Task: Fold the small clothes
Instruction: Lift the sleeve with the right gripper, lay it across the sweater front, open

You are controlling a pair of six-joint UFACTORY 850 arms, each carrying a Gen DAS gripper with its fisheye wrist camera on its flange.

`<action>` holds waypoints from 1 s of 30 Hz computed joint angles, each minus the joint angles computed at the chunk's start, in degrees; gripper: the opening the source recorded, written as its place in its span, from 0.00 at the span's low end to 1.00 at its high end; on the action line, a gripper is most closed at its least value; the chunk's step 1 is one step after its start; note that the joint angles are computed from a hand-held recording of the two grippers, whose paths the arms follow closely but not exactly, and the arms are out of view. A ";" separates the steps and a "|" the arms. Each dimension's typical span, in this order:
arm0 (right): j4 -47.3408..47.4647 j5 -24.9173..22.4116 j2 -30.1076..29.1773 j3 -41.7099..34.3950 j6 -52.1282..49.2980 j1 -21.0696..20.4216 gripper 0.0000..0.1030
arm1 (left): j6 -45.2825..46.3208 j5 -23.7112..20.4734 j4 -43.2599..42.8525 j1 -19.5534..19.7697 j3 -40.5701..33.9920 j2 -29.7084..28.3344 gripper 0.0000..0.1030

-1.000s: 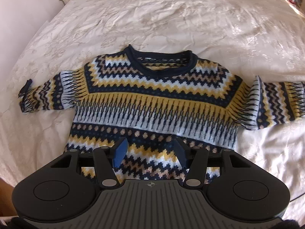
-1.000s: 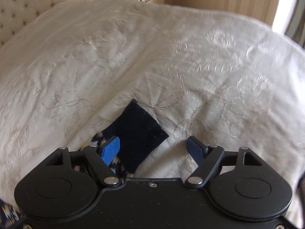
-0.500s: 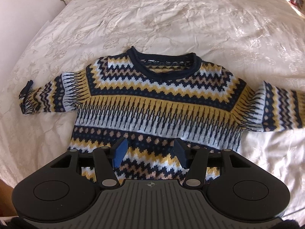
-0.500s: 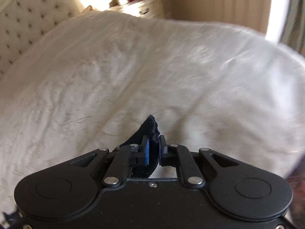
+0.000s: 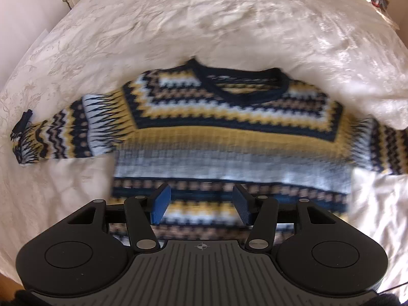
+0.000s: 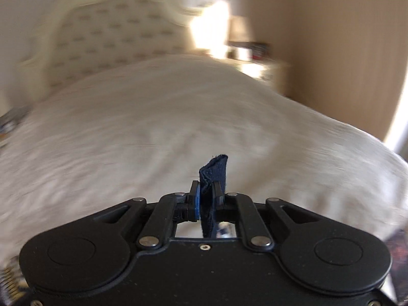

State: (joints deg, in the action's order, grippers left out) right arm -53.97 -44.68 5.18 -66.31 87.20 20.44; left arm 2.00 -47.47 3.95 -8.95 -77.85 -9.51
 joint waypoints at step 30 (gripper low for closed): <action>35.08 14.40 -50.94 -47.13 -28.72 20.60 0.38 | 16.13 4.13 -1.03 20.24 -9.67 -10.60 0.51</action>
State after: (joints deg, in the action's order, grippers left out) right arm -18.89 -30.28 -45.76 -113.43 58.49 41.03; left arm 18.12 -43.34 2.92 11.29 -87.52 -20.11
